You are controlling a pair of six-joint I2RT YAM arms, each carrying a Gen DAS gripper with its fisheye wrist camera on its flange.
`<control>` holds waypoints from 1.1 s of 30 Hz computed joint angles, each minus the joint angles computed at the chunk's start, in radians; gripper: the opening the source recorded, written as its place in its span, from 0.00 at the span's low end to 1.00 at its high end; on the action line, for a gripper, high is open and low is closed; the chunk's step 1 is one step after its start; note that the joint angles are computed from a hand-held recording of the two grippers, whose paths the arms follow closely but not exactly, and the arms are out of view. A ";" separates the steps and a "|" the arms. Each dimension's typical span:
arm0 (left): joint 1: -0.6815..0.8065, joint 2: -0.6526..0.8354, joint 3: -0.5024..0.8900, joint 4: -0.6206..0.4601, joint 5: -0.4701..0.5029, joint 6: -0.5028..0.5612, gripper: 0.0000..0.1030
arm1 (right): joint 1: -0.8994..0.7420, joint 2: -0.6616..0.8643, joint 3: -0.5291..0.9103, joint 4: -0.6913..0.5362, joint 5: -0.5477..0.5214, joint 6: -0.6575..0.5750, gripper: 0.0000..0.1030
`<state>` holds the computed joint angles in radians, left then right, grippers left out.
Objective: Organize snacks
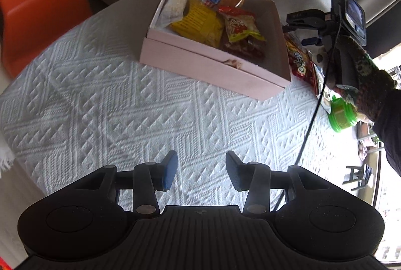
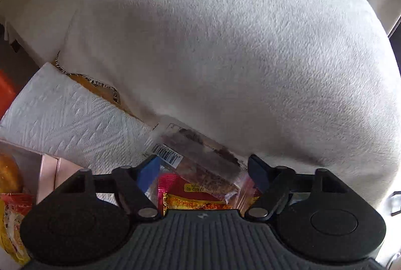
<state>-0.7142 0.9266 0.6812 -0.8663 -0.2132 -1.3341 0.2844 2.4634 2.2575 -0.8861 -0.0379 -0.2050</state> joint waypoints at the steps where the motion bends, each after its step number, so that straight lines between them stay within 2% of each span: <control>1: 0.009 -0.002 -0.007 0.008 0.006 0.010 0.46 | -0.015 -0.030 -0.044 0.004 -0.036 0.001 0.62; 3: 0.036 -0.001 -0.024 0.033 0.024 0.037 0.46 | -0.048 -0.088 -0.126 -0.040 -0.118 -0.032 0.53; 6: 0.084 0.021 -0.044 0.085 0.046 0.090 0.46 | -0.078 -0.274 -0.415 0.018 -0.167 -0.125 0.47; 9: 0.127 0.047 -0.054 0.137 0.081 0.137 0.46 | -0.114 -0.463 -0.681 0.046 -0.218 -0.191 0.46; 13: 0.152 0.083 -0.041 0.161 0.123 0.211 0.46 | -0.183 -0.637 -0.867 -0.056 -0.316 -0.271 0.46; 14: 0.153 0.091 -0.037 0.161 0.129 0.227 0.46 | -0.201 -0.679 -0.899 -0.052 -0.332 -0.284 0.49; 15: 0.155 0.097 -0.035 0.161 0.135 0.241 0.46 | -0.210 -0.723 -0.933 -0.017 -0.326 -0.287 0.57; 16: 0.156 0.104 -0.032 0.157 0.138 0.252 0.46 | -0.202 -0.777 -0.983 0.067 -0.284 -0.271 0.63; 17: 0.157 0.114 -0.031 0.154 0.138 0.261 0.46 | -0.191 -0.809 -1.019 0.151 -0.233 -0.252 0.74; 18: 0.160 0.119 -0.035 0.156 0.138 0.267 0.46 | -0.166 -0.825 -1.043 0.255 -0.147 -0.222 0.78; 19: 0.164 0.124 -0.040 0.159 0.139 0.272 0.46 | -0.148 -0.805 -1.033 0.309 -0.090 -0.208 0.78; 21: 0.184 0.132 -0.053 0.167 0.162 0.285 0.44 | -0.125 -0.680 -0.903 0.339 -0.010 -0.181 0.78; 24: 0.175 0.084 -0.072 0.148 0.169 0.269 0.38 | -0.106 -0.473 -0.642 0.277 0.077 -0.113 0.77; 26: 0.147 0.032 -0.077 0.094 0.142 0.241 0.38 | -0.112 -0.429 -0.548 0.210 0.046 -0.065 0.77; 28: 0.145 -0.032 -0.100 0.051 0.133 0.231 0.38 | -0.123 -0.483 -0.592 0.186 -0.024 -0.042 0.77; 29: 0.162 -0.065 -0.114 0.035 0.141 0.245 0.38 | -0.123 -0.512 -0.627 0.189 -0.027 -0.041 0.77; 31: 0.227 -0.132 -0.162 0.044 0.178 0.325 0.35 | -0.114 -0.587 -0.730 0.206 -0.020 -0.057 0.77; 33: 0.277 -0.164 -0.207 0.079 0.198 0.415 0.24 | -0.096 -0.679 -0.847 0.234 0.013 -0.076 0.77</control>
<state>-0.4371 0.7623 0.4738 -0.7877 -0.0155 -0.9187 0.1885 1.7847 1.4110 -0.6518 -0.0245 -0.2808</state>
